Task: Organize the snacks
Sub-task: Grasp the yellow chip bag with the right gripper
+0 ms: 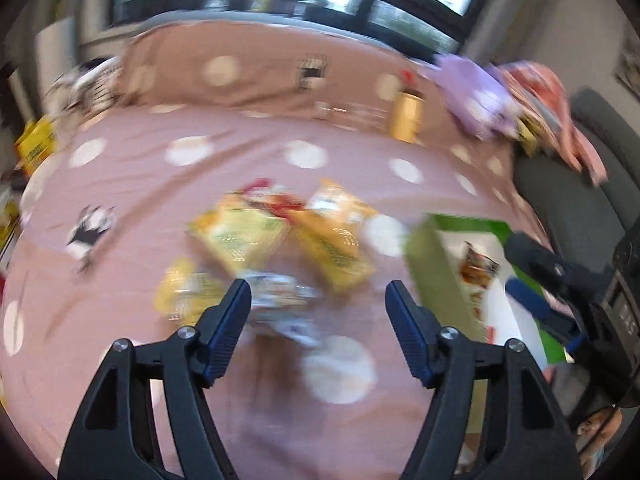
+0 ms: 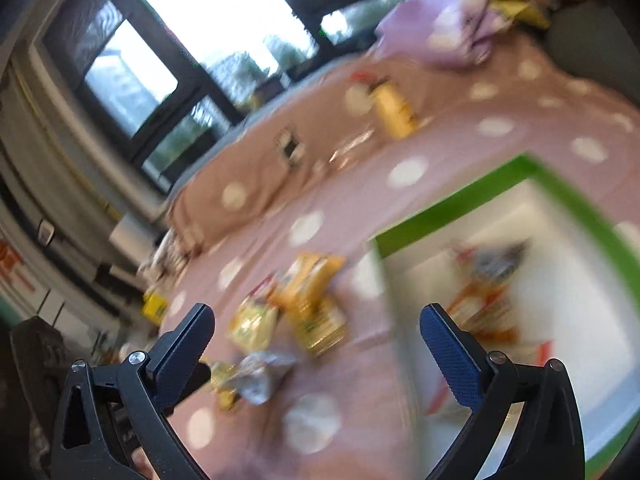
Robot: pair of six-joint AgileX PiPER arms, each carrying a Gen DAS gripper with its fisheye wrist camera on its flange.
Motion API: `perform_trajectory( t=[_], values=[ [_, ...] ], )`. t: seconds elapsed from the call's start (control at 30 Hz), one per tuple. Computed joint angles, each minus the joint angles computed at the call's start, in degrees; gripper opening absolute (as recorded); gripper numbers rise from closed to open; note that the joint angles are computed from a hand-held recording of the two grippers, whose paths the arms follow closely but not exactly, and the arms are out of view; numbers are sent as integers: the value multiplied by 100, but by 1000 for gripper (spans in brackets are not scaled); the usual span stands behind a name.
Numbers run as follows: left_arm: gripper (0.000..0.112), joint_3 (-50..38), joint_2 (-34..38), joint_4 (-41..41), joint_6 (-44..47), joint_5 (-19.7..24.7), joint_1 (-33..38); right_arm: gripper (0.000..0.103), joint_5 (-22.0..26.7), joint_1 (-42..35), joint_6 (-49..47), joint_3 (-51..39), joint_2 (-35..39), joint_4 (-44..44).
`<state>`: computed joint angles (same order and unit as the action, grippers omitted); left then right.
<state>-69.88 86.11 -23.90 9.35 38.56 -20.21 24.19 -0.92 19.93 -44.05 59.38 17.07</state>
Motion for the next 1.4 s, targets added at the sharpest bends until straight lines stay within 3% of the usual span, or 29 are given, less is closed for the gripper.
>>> perform_trajectory(
  t=[0.17,0.3,0.4,0.47,0.53,0.63,0.67,0.77,1.03,1.17,1.4],
  values=[
    [71,208,205,-650,509,104,1060,102,343,441,-1270,-681,1093,1658],
    [71,358,578,-1319,1072,154,1588,101,596,1269,-497,-1594,2063,574],
    [69,387,815,-1748,1483,330,1808,92,995,1504,-1166,-2325,2838,991],
    [69,329,993,-2137,1816,492,1911,78,1377,1550,-1435,-2837,3339,1225],
    [69,258,1150,-2398,1979,707,1983,70,1732,1590,-1441,-3390,3864,1270],
    [68,176,1296,-2342,1991,788,1905,66,2133,1659,-1316,-3977,4443,1163],
    [62,139,1337,-2208,1871,762,1850,65,2213,1671,-1352,-4108,4607,1199],
    [54,66,1497,-2479,2022,1000,1895,58,2391,1683,-1329,-4302,4858,1233],
    [46,43,1706,-2864,2246,1306,2037,58,2470,1863,-1028,-4430,5113,779],
    [39,151,1559,-2785,2331,1154,1980,54,2211,1940,-1114,-4236,5024,724],
    [37,525,973,-2632,2533,566,1765,53,1527,1929,-1654,-3428,4426,1250]
  ],
)
